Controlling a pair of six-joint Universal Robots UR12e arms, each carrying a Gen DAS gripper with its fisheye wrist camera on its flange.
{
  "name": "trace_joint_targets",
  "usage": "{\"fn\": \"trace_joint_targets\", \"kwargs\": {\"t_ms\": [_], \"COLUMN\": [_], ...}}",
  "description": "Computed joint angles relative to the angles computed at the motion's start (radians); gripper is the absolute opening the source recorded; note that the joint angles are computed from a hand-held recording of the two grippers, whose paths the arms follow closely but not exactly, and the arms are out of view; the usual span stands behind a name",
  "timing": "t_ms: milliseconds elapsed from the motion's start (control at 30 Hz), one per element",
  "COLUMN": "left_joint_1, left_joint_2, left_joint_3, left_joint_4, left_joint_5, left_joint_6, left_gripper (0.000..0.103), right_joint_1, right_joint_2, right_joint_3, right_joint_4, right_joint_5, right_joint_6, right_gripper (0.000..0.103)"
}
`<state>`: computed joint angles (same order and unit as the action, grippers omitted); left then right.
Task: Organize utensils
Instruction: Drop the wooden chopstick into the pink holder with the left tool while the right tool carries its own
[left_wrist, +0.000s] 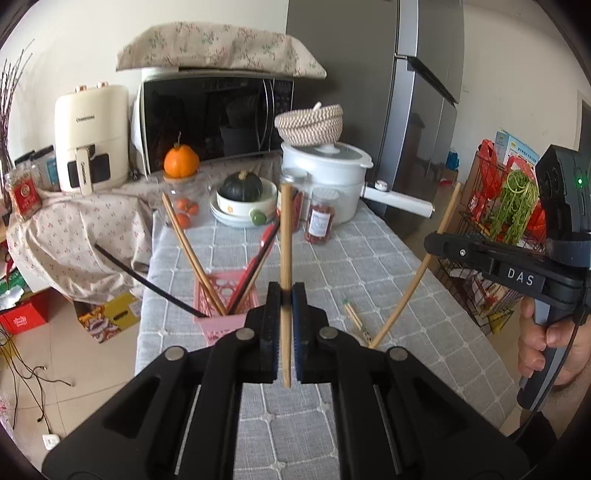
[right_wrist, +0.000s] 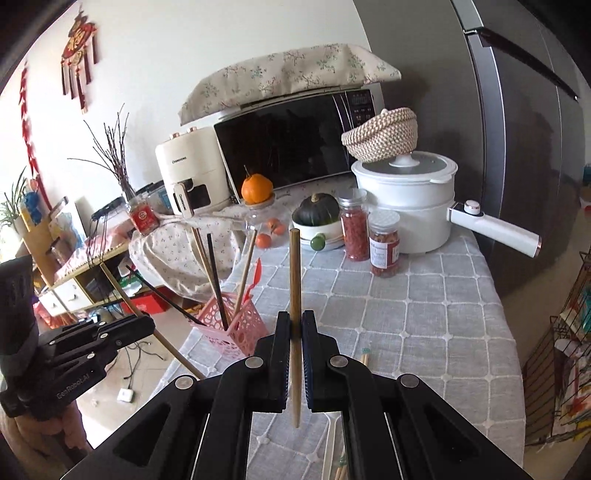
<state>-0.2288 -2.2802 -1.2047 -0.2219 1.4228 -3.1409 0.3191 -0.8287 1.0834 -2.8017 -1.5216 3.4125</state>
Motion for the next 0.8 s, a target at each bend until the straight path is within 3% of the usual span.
{"fn": "trace_joint_targets", "kwargs": {"t_ms": [333, 633, 800], "left_joint_1": [-0.004, -0.002, -0.004], "left_joint_2": [-0.025, -0.053, -0.076], "left_joint_3": [0.018, 0.059, 0.095], "left_joint_4": [0.180, 0.227, 0.185], "left_joint_5": [0.062, 0.132, 0.169], "left_joint_6": [-0.063, -0.153, -0.178], "left_gripper": [0.007, 0.007, 0.007], "right_joint_1": [0.007, 0.005, 0.003], "right_joint_2": [-0.001, 0.005, 0.004], "right_joint_3": [-0.002, -0.012, -0.008], "right_joint_4": [-0.090, -0.105, -0.102], "right_joint_5": [-0.012, 0.009, 0.013], "right_joint_6": [0.022, 0.035, 0.040], "right_gripper": [0.006, 0.006, 0.006]}}
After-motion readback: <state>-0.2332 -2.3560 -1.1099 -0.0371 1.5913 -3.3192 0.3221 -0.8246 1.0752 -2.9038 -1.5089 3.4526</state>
